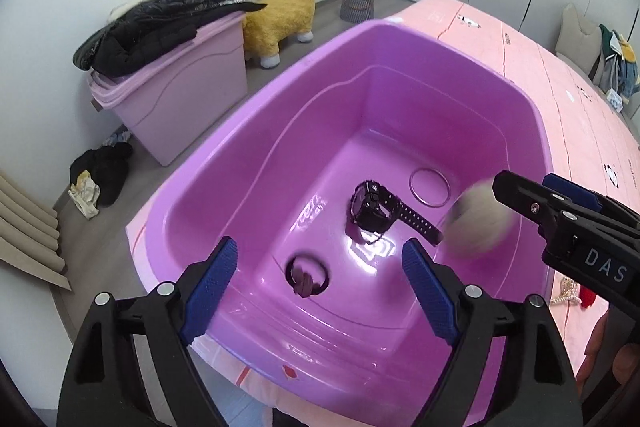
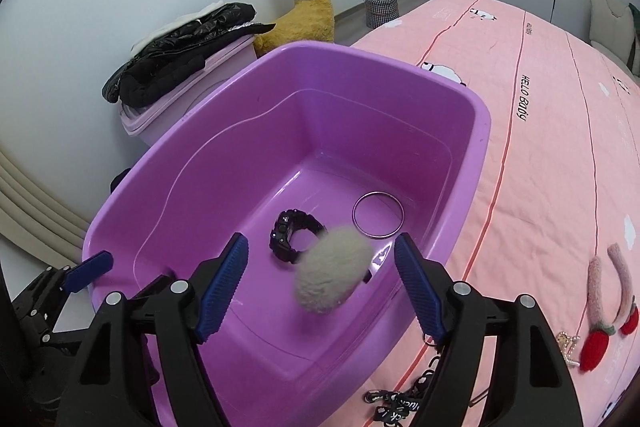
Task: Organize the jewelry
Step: 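Open both tools to drop the pouch and hair tie into the tub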
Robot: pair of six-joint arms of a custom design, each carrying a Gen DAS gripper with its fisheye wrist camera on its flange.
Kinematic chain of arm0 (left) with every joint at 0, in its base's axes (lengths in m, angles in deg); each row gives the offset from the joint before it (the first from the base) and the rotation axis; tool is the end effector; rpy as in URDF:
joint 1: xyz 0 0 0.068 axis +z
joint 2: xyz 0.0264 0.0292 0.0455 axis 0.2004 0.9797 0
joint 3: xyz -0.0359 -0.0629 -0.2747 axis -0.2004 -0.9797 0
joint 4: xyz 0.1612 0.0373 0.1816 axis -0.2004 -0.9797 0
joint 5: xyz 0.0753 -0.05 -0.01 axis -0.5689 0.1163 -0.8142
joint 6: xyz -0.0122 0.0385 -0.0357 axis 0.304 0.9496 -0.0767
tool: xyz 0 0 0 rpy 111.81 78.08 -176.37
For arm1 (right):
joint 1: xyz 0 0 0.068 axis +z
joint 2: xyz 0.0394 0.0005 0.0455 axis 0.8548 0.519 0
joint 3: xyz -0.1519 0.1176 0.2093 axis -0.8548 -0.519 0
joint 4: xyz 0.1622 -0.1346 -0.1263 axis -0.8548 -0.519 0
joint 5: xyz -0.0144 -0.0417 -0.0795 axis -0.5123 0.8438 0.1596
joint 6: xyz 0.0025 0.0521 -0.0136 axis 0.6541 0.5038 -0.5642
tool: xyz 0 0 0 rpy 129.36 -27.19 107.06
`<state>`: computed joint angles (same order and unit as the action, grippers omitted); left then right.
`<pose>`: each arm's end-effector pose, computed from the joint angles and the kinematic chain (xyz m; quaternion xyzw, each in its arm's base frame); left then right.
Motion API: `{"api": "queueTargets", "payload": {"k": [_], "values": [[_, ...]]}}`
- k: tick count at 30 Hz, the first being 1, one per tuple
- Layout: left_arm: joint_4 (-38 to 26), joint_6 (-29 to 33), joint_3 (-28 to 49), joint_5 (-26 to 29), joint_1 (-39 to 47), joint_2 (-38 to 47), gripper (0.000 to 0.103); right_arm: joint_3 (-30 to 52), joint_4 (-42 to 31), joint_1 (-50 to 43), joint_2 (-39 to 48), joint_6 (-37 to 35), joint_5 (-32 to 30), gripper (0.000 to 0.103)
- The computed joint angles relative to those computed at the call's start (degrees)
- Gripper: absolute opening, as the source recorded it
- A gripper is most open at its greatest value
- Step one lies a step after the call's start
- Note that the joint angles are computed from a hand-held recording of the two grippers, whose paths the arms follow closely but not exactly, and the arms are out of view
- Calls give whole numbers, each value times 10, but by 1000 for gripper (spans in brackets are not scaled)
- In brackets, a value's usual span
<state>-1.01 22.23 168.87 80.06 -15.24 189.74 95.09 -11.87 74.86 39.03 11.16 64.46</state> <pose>0.3158 -0.1579 0.4042 0.2009 0.9383 -0.0506 0.2769 0.2812 0.0753 0.3945 0.1687 0.9358 0.0558 0.3045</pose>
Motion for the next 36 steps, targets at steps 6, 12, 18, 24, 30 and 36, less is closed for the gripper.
{"api": "queueTargets", "payload": {"k": [6,12,18,24,30,36], "values": [[-4,-1,1,-3,2,1,84,-3,-1,6,-9,0,10,72],[-3,1,-2,-8,3,-6,84,1,-5,10,-10,6,11,72],[-8,0,0,-15,0,-12,84,-4,-8,14,-19,9,13,72],[-10,2,-1,-12,0,-20,84,-14,-11,13,-36,15,12,72],[-10,3,-7,-14,-2,-27,84,-26,-11,18,-50,21,17,72],[-10,5,-8,-16,-4,-33,84,-27,-13,23,-59,29,21,72]]}}
